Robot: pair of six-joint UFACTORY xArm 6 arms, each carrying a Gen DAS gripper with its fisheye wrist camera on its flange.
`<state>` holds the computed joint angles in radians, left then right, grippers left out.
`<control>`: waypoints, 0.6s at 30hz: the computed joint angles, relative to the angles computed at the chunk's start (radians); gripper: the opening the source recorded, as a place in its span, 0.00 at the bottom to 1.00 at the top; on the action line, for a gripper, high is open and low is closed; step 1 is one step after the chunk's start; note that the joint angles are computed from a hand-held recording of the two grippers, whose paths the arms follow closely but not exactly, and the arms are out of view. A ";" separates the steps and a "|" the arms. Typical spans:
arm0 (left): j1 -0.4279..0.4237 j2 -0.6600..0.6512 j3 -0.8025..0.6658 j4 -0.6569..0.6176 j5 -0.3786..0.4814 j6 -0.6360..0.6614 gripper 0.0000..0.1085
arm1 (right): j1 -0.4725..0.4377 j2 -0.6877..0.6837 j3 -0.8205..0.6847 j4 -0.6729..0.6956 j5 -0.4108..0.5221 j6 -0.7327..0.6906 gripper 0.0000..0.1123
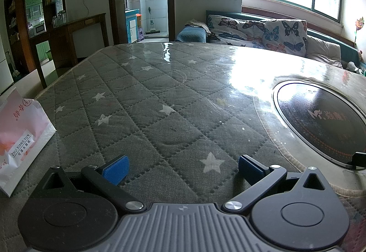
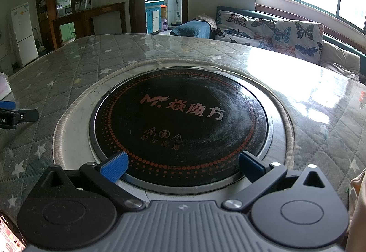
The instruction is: Fold clothes
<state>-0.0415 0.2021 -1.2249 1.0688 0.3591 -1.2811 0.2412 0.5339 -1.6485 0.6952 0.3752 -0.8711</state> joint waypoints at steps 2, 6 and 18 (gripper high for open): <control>0.000 0.000 0.000 0.001 0.000 0.000 0.95 | 0.000 0.000 0.000 0.000 0.000 0.000 0.92; 0.001 -0.001 0.001 0.003 0.000 -0.001 0.95 | 0.000 0.000 0.000 -0.001 0.000 0.001 0.92; 0.002 -0.004 0.008 0.014 -0.002 -0.010 0.95 | 0.000 0.000 0.000 -0.001 0.000 0.001 0.92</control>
